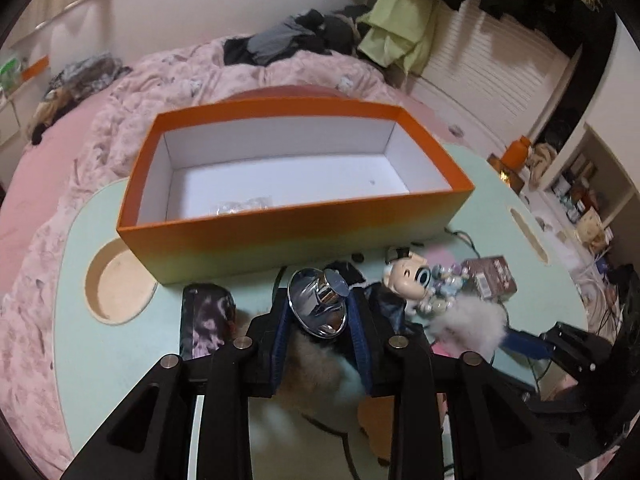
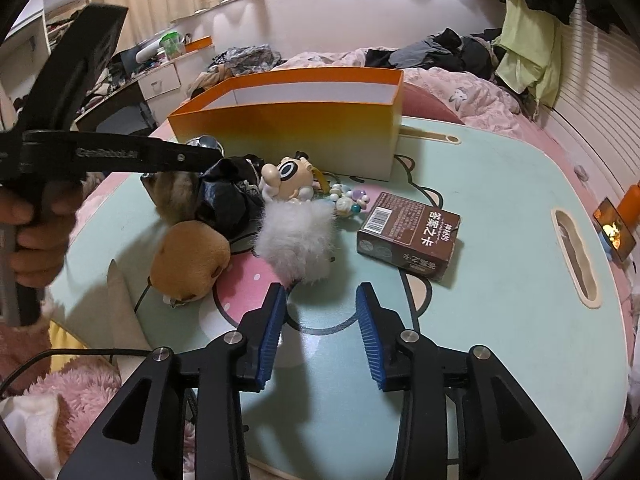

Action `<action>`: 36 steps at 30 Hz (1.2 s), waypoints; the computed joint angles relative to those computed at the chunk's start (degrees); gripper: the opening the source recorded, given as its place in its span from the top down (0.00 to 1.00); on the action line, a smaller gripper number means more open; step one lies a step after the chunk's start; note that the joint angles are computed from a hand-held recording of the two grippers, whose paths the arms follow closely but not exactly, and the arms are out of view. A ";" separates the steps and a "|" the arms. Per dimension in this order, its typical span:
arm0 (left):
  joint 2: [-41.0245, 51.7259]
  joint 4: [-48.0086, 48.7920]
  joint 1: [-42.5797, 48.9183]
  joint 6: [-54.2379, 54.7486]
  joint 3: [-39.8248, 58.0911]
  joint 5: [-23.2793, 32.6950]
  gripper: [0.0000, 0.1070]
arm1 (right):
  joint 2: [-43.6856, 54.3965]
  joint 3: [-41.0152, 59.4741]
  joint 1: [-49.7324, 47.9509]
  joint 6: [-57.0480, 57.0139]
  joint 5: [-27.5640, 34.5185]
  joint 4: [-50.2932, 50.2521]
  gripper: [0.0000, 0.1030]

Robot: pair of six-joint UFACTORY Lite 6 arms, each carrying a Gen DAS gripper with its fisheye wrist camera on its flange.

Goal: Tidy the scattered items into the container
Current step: 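Lift the metal piece out and set it near the white fur ball, then move the right tool over the box toward the clear plastic bag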

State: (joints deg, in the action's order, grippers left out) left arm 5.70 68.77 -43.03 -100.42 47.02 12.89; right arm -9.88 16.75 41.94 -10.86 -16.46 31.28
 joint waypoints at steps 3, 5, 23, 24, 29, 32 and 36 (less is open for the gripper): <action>-3.38 6.82 0.37 -7.35 -2.53 -1.43 0.40 | -0.05 -0.19 -0.29 1.09 -0.18 -0.89 0.60; -8.21 7.49 1.19 -7.78 -5.57 -2.65 0.37 | -0.06 -0.23 -0.33 0.68 -0.20 -0.59 0.60; -13.39 -0.30 -27.13 -21.08 -17.01 26.75 0.21 | 0.50 0.45 1.65 -6.14 -0.46 7.46 0.59; -12.29 0.26 -27.71 -23.35 -17.06 27.91 0.21 | 0.59 0.55 1.64 -6.19 -0.44 7.53 0.59; -5.91 2.79 -23.97 -28.58 -16.03 24.50 0.19 | 0.63 0.68 1.59 -6.94 -0.25 8.06 0.59; -2.59 3.97 -24.64 -32.29 -15.16 25.68 0.08 | 0.52 0.70 1.55 -7.10 -0.10 8.23 0.59; -2.29 6.94 -25.40 -35.86 -15.73 26.42 0.04 | 0.76 1.11 1.97 -9.23 0.00 10.63 0.59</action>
